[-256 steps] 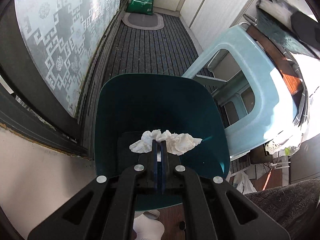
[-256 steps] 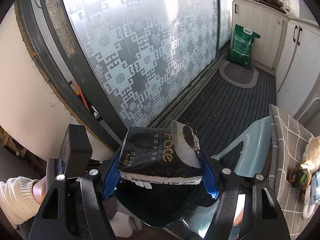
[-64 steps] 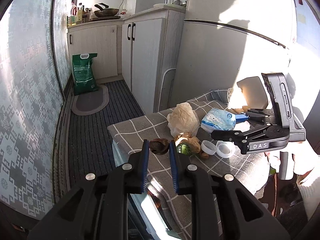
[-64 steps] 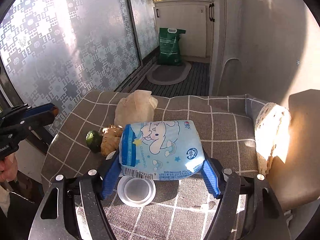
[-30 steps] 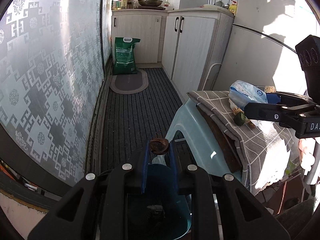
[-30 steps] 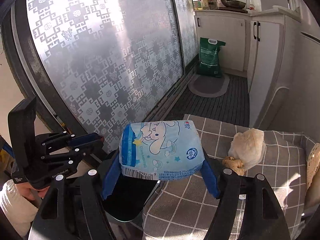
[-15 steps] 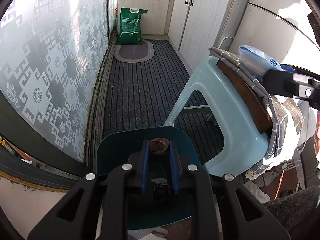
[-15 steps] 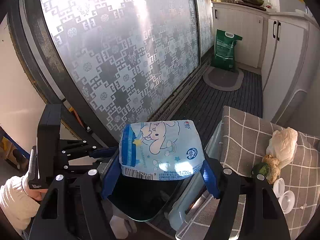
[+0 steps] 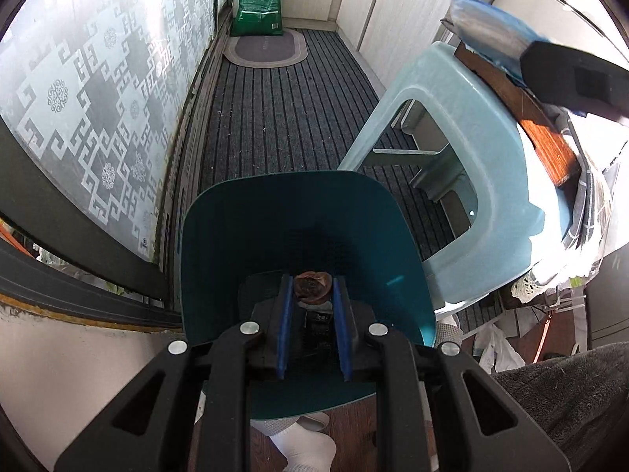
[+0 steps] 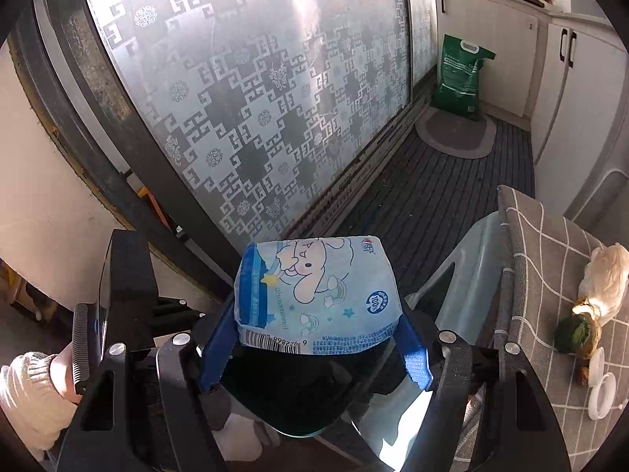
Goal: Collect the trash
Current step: 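Carry the peel and wipes pack over the teal bin with both tools, then open the left tool over the bin while the right tool drops the wipes pack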
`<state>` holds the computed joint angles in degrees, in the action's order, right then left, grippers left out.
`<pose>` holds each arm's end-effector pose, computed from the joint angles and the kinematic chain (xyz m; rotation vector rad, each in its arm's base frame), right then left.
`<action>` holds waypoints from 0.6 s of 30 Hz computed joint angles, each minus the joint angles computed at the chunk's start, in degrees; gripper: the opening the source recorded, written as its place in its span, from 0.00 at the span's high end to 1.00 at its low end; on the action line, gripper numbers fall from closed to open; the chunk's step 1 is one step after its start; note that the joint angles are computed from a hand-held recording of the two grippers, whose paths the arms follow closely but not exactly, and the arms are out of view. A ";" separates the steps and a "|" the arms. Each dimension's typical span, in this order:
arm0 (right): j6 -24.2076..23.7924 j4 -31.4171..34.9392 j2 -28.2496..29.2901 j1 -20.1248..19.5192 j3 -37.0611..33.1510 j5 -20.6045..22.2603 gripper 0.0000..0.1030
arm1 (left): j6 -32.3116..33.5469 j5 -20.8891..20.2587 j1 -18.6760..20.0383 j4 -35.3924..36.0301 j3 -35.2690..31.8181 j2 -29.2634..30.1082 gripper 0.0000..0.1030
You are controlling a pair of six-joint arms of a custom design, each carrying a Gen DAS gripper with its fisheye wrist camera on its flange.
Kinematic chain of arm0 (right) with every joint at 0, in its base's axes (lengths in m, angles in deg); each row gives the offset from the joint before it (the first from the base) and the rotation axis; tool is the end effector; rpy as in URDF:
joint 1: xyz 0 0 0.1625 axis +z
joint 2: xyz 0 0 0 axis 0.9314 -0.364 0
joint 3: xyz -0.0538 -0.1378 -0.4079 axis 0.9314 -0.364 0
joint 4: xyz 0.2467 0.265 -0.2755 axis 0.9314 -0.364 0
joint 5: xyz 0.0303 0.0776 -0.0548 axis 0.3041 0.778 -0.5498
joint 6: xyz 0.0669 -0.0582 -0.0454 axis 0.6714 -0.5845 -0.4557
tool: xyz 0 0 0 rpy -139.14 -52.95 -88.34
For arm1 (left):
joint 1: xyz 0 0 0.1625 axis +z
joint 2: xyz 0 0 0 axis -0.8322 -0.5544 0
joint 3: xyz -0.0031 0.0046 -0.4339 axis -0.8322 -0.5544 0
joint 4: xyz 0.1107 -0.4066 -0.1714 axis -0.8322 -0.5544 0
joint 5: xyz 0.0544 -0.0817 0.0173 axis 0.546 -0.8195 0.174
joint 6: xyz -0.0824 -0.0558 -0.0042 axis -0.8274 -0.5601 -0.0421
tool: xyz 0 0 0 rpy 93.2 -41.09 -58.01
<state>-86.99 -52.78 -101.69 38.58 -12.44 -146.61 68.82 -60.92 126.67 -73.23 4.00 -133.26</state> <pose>0.3512 -0.8163 0.1443 0.8188 -2.5554 0.4527 -0.0991 -0.8285 0.2015 0.5843 2.5256 -0.3440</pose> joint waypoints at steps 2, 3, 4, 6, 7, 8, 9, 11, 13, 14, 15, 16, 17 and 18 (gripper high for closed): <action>0.53 0.76 0.62 0.02 -0.66 -0.01 0.29 | -0.03 1.20 0.25 1.11 0.00 0.31 0.79; 0.69 1.11 0.94 0.05 -0.99 0.03 0.29 | 0.31 1.56 0.36 1.28 0.15 0.39 0.79; 0.84 1.47 1.32 0.10 -1.38 0.03 0.29 | 0.43 1.53 0.56 1.47 0.16 0.47 0.79; 1.22 2.17 2.01 0.12 -2.04 0.03 0.29 | 0.19 1.22 0.95 1.82 0.15 0.54 0.77; 1.50 2.52 2.37 0.11 -2.37 -0.04 0.29 | 0.24 1.14 1.07 1.94 0.20 0.57 0.73; 1.63 2.76 2.67 0.10 -2.59 -0.21 0.29 | 0.59 1.36 1.09 1.80 0.39 0.57 0.73; 1.79 3.02 2.99 0.10 -2.84 -0.47 0.29 | 0.95 1.74 1.07 1.49 0.62 0.52 0.73; 1.94 3.59 3.86 0.14 -3.70 -1.01 0.29 | 0.92 1.42 1.23 1.33 0.73 0.32 0.73; 2.03 3.89 4.49 0.11 -4.19 -1.50 0.29 | 1.13 1.35 1.28 0.48 0.88 0.11 0.73; 2.15 4.18 4.78 0.06 -4.50 -1.66 0.29 | 1.32 1.27 1.26 -0.04 1.01 -0.09 0.73; 2.13 4.25 5.04 0.00 -4.66 -1.86 0.29 | 1.57 1.22 1.20 -0.82 1.22 -0.33 0.73; 2.16 4.36 5.29 -0.05 -4.81 -2.08 0.29 | 1.84 1.21 1.15 -1.75 1.51 -0.62 0.73; 2.18 4.35 5.44 -0.12 -4.82 -2.21 0.29 | 1.98 1.03 1.14 -2.45 1.72 -0.98 0.73; 2.14 4.43 5.65 -0.22 -4.95 -2.37 0.29 | 2.01 0.77 1.13 -3.11 1.85 -1.24 0.73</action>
<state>-84.84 -48.36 -96.04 38.36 -17.39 -148.98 70.83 -60.15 127.80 -76.34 5.86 -134.51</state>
